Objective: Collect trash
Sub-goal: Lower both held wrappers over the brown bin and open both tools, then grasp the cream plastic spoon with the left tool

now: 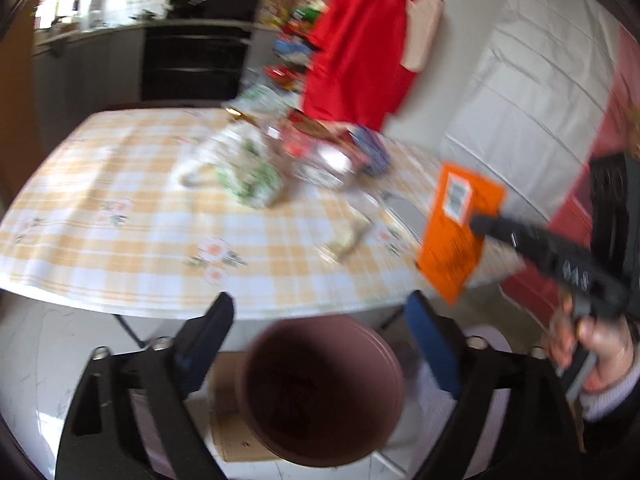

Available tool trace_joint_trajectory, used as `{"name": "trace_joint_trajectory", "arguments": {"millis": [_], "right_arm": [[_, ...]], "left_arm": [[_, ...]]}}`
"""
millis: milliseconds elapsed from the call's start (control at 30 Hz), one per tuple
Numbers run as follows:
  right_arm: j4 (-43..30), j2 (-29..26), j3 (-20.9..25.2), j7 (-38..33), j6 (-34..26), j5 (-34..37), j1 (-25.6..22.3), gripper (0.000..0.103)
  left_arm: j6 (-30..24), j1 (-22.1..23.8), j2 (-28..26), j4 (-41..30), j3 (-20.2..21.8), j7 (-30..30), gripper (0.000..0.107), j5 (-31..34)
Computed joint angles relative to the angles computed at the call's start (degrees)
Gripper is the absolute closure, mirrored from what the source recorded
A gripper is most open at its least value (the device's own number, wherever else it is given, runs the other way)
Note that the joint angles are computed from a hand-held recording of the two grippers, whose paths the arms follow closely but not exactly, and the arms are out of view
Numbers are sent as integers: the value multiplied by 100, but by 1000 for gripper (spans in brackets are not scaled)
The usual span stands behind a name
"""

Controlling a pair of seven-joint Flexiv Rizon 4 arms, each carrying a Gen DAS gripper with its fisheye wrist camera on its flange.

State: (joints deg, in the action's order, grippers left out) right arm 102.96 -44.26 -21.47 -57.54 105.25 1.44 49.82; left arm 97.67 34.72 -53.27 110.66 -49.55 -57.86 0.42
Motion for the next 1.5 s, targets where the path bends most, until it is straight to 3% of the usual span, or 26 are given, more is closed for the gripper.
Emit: {"name": "trace_joint_trajectory", "arguments": {"millis": [133,367,533,633,700,767,867,1000,1300,1500], "right_arm": [[-100,-30,328,-20,-158,-216,-196,82],[-231,-71,834,47,-445,-676,-576,77],[-220,-92,706,201,-409,-735,-516,59],[-177,-118,384,352,-410,-632,-287,42],[-129,-154,39,492,-431,-526,-33,20],[-79,-211,-317,635,-457,-424,222,12],[-12,-299,-758,864,-564,-327,508,8],[61,-377,-957,1099,-600,-321,555,6],[219,-507,-1090,1443,-591,-288,355,6],[197,-630,-949,1519,-535,-253,37,6]], "left_arm": [[369,-158,139,-88,339,-376,11,-94],[387,-195,206,-206,587,-854,10,-22],[339,-216,190,-242,645,-936,10,50],[336,-247,171,-263,679,-943,10,66],[341,-290,177,-277,734,-957,10,60],[338,-312,169,-291,768,-967,10,54],[338,-352,152,-321,822,-984,10,38],[306,-457,148,-378,934,-989,10,3],[0,-1031,99,-777,1354,-689,10,-203],[-391,-1645,-126,-1379,1550,-2,10,-352]]}}
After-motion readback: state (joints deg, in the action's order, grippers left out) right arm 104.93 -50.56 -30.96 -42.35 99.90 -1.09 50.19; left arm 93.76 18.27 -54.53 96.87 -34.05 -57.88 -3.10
